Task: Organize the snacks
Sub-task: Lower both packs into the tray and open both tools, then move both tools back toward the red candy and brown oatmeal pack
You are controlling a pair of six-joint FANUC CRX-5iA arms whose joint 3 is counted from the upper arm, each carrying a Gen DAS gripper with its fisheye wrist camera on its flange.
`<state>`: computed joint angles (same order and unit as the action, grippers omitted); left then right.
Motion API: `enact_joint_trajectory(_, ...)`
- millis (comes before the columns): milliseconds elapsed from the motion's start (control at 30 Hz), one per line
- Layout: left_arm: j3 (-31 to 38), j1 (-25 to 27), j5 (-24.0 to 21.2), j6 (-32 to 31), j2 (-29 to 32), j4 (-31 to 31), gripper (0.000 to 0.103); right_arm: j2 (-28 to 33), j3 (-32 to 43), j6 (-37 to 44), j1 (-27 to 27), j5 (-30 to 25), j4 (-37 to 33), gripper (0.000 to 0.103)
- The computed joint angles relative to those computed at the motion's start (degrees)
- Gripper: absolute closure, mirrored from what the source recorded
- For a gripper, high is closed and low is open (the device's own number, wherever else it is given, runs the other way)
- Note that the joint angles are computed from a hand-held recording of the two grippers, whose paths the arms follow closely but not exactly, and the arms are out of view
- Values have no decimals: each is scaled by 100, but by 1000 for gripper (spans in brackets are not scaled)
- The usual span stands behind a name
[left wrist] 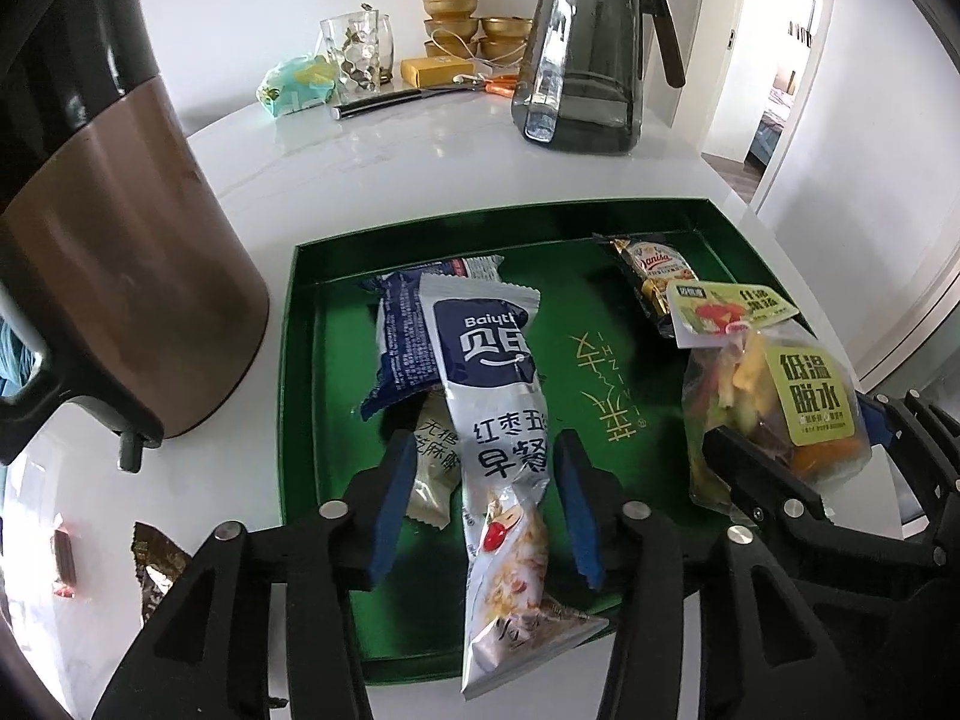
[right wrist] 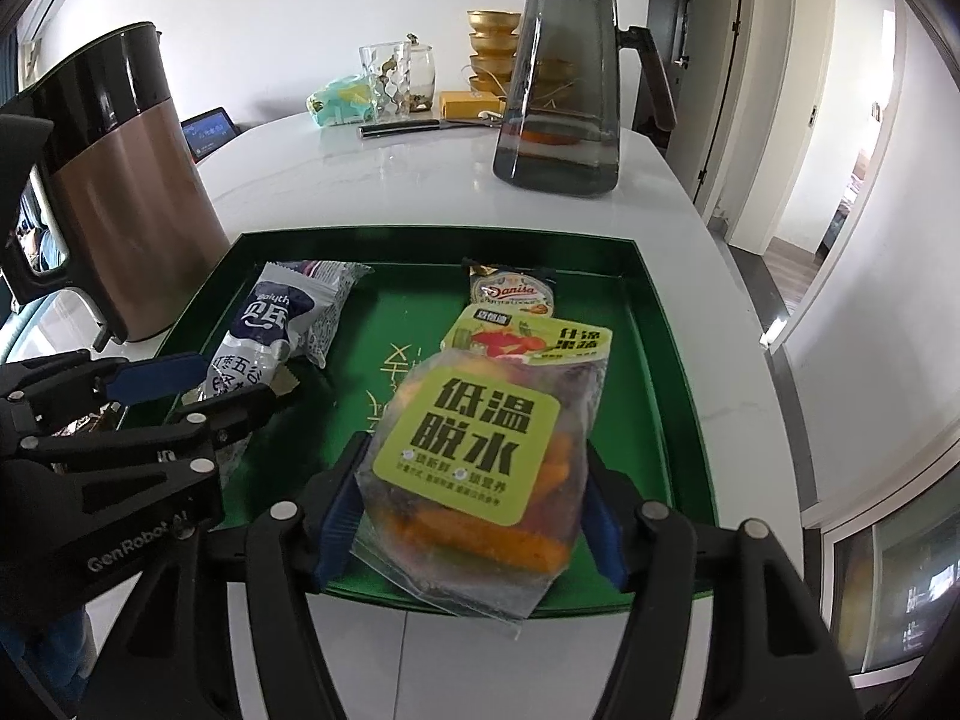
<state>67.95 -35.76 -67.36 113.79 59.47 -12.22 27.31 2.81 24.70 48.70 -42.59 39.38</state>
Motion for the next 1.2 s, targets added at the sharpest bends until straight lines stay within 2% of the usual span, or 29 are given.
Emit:
enact_joint_trajectory(67, -136, -1, 62, 50, -88, -35, 53, -22, -26, -48, 8, -5, 16, 12)
enact_joint_trajectory(300, -789, -3, 406, 172, -531, -148, 50, -93, -102, -126, 89, -29, 59, 11)
enact_joint_trajectory(433, -1206, -13, 635, 280, -866, -269, 45, -184, -165, -275, 142, -8, 173, 10)
enact_joint_trajectory(733, -2227, 23, 1147, 510, -1728, -409, 45, -438, -211, -558, 397, -274, 573, 10)
enact_joint_trajectory(900, -3061, -3, 1569, 675, -2516, -749, 44, -761, -346, -1056, 614, -534, 1132, 10)
enact_joint_trajectory(933, -3244, -3, 1650, 712, -2697, -825, 44, -827, -374, -1170, 671, -605, 1281, 8)
enact_joint_trajectory(967, -3397, 18, 1734, 723, -2841, -857, 43, -895, -396, -1301, 737, -699, 1455, 0)
enact_joint_trajectory(1067, -3878, 16, 1911, 900, -3373, -1170, 37, -1103, -499, -1694, 956, -971, 2051, 0)
enact_joint_trajectory(1200, -4509, 100, 2139, 1059, -4073, -1435, 36, -1316, -488, -2104, 1262, -1316, 2612, 0)
